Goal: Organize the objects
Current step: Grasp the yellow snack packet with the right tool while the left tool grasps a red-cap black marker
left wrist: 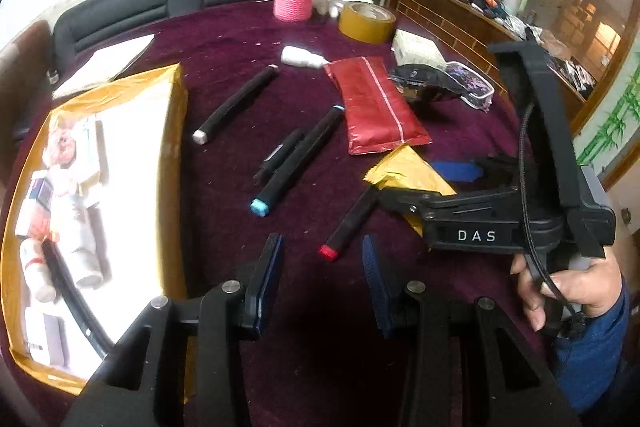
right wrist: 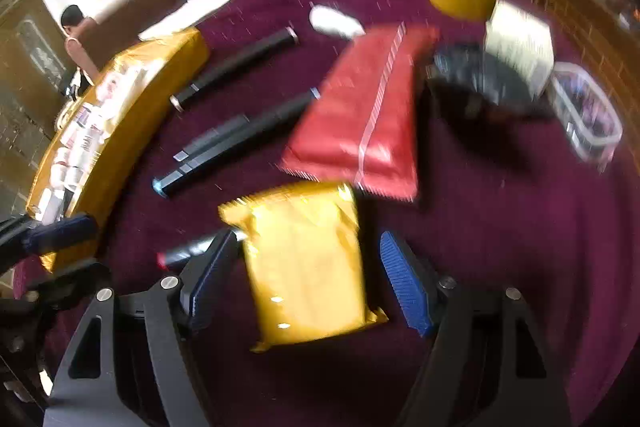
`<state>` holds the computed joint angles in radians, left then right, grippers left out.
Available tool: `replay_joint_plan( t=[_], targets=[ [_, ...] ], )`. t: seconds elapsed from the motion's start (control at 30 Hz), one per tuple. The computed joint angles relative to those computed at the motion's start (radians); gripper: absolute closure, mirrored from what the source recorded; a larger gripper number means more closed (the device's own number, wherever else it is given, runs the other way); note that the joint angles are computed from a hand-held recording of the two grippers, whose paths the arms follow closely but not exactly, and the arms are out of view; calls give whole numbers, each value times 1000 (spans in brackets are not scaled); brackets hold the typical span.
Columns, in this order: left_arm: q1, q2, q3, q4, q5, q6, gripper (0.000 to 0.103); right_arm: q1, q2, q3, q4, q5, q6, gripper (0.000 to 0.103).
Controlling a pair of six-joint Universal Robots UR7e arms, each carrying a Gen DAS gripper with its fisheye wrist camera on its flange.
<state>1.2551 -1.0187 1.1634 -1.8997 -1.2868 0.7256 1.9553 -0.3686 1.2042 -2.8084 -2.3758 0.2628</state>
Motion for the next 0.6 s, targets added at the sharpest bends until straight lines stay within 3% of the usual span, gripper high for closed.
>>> replay_joint_plan(
  t=[0.03, 0.1, 0.33, 0.43, 0.6],
  targets=[
    [-4, 2, 1, 9, 3, 11, 68, 2, 1, 2, -26, -1, -20, 36],
    [-17, 10, 12, 2, 24, 32, 68, -11, -19, 47, -115, 81, -36, 59],
    [-44, 73, 12, -11, 95, 74, 69, -19, -71, 173, -442, 108, -14, 61],
    [-57, 87, 47, -51, 137, 105, 84, -36, -96, 220, -521, 158, 30, 61],
    [-82, 81, 122, -108, 160, 158, 86, -44, -111, 252, -587, 175, 64, 61]
  ],
)
